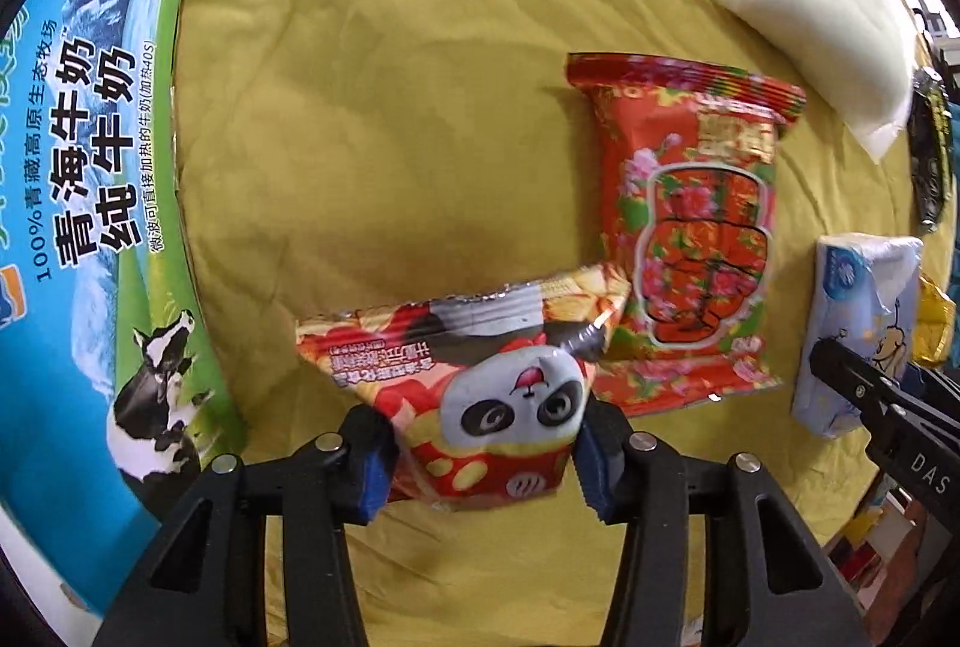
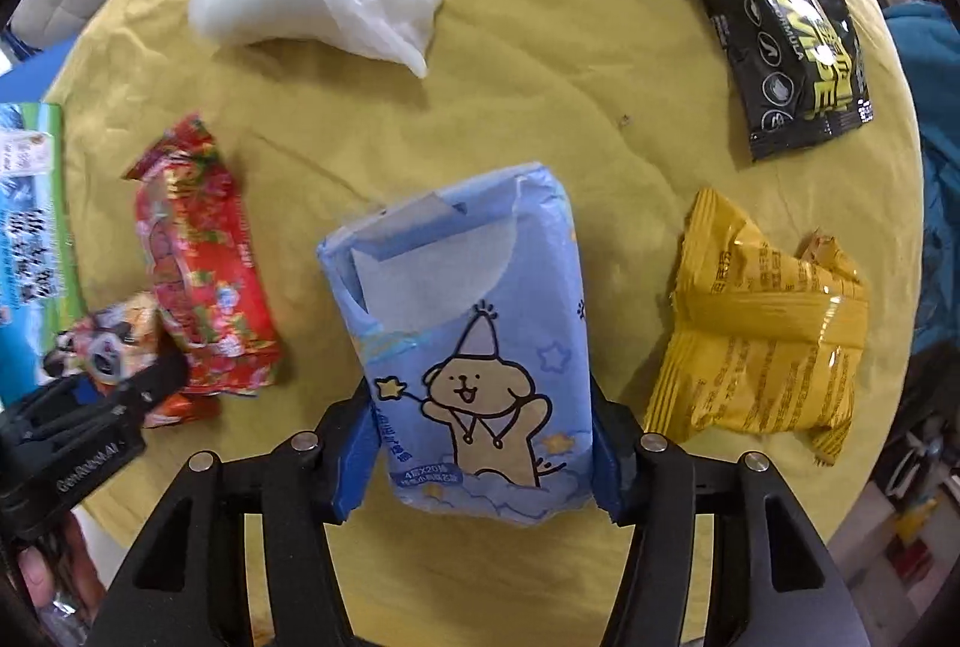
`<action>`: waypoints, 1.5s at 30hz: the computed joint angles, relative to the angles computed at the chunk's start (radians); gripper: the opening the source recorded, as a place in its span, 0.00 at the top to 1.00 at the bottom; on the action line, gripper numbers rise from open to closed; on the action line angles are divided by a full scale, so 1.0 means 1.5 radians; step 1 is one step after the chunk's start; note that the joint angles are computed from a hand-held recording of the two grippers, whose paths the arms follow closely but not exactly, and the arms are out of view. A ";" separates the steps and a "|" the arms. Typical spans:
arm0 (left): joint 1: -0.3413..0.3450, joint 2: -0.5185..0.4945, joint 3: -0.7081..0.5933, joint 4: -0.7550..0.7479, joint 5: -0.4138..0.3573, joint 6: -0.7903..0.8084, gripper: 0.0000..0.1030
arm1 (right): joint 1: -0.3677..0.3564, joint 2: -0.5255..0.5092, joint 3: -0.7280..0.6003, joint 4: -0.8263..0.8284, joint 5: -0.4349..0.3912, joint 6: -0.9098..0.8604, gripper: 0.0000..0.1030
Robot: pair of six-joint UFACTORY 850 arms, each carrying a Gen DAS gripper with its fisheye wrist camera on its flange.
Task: Organize soft objects
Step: 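Carry panda bag with left tool while right tool carries tissue pack into the box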
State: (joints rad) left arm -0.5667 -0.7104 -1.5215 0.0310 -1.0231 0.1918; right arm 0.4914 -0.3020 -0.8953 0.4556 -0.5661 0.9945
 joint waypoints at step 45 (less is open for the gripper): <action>0.164 0.179 -0.080 -0.230 -0.046 0.263 0.60 | 0.188 0.003 -0.415 -0.406 -0.190 0.397 0.63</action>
